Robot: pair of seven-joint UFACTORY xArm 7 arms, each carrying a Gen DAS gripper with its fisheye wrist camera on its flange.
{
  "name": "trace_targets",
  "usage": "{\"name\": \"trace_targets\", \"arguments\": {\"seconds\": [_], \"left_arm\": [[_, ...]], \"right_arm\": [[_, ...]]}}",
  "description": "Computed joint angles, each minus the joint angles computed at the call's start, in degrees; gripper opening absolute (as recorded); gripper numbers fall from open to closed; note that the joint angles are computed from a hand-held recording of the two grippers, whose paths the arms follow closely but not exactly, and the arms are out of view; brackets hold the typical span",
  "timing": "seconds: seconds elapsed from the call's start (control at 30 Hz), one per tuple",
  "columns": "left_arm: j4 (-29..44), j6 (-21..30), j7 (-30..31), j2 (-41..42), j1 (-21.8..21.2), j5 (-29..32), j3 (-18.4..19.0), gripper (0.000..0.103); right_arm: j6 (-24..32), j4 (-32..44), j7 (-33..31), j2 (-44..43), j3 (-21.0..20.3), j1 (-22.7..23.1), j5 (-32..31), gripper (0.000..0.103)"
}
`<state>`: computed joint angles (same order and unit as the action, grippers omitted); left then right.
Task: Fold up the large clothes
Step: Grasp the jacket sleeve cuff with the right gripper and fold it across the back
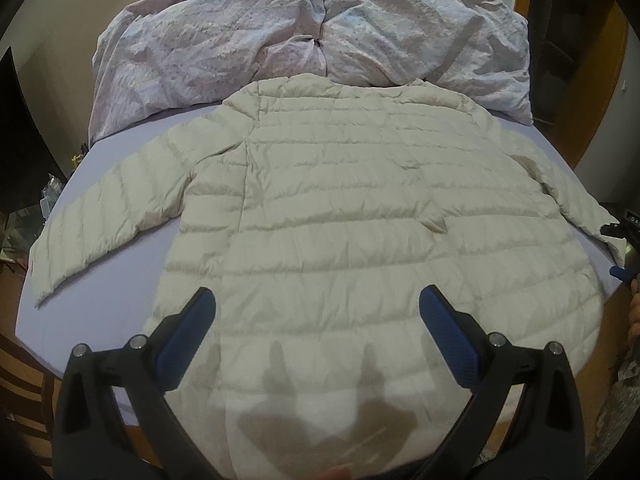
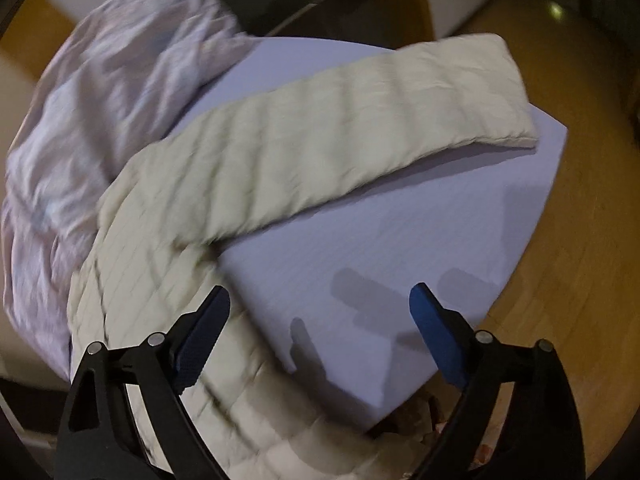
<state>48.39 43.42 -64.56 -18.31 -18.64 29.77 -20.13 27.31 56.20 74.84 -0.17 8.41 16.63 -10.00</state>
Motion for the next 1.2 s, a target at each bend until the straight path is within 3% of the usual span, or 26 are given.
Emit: {"name": "trace_targets", "arguments": {"seconds": [0.13,0.27,0.53,0.67,0.8,0.93,1.03,1.2], "left_arm": [[0.94,-0.5,0.62,1.74,0.53,0.71,0.74,0.101],[1.41,-1.35,1.43,3.25,0.64,0.86,1.71,0.101],[2.13,-2.48,1.89,5.08,1.06,2.1,2.95,0.101],[3.01,-2.15,2.14,6.12,1.23,3.08,3.47,0.101],[3.48,-3.07,2.75,6.9,1.41,3.19,4.33,0.101],[4.49,-2.97,3.53,8.24,1.73,3.22,5.12,0.101],[5.38,-2.11,3.4,9.05,1.93,4.18,5.47,0.101],[6.3,-0.93,3.07,9.82,2.03,5.69,6.13,0.101]], "right_arm": [[-3.99,-2.09,-0.46,0.39,-1.13,-1.26,4.51,0.091],[-4.91,-2.92,2.24,0.52,-2.36,-2.99,3.85,0.088],[-6.62,-3.89,4.24,2.45,-4.0,-5.69,5.72,0.071],[-7.41,-5.44,10.0,1.59,-4.84,-6.37,1.12,0.069],[-6.95,-6.13,13.32,1.01,-5.2,-7.65,-1.95,0.05],[-1.84,-2.26,14.48,2.49,-5.33,-7.96,-7.13,0.023],[0.77,2.13,13.42,4.1,-5.3,-7.31,-10.66,0.014],[0.74,10.17,9.69,7.67,-5.26,-4.79,-15.35,0.011]]}}
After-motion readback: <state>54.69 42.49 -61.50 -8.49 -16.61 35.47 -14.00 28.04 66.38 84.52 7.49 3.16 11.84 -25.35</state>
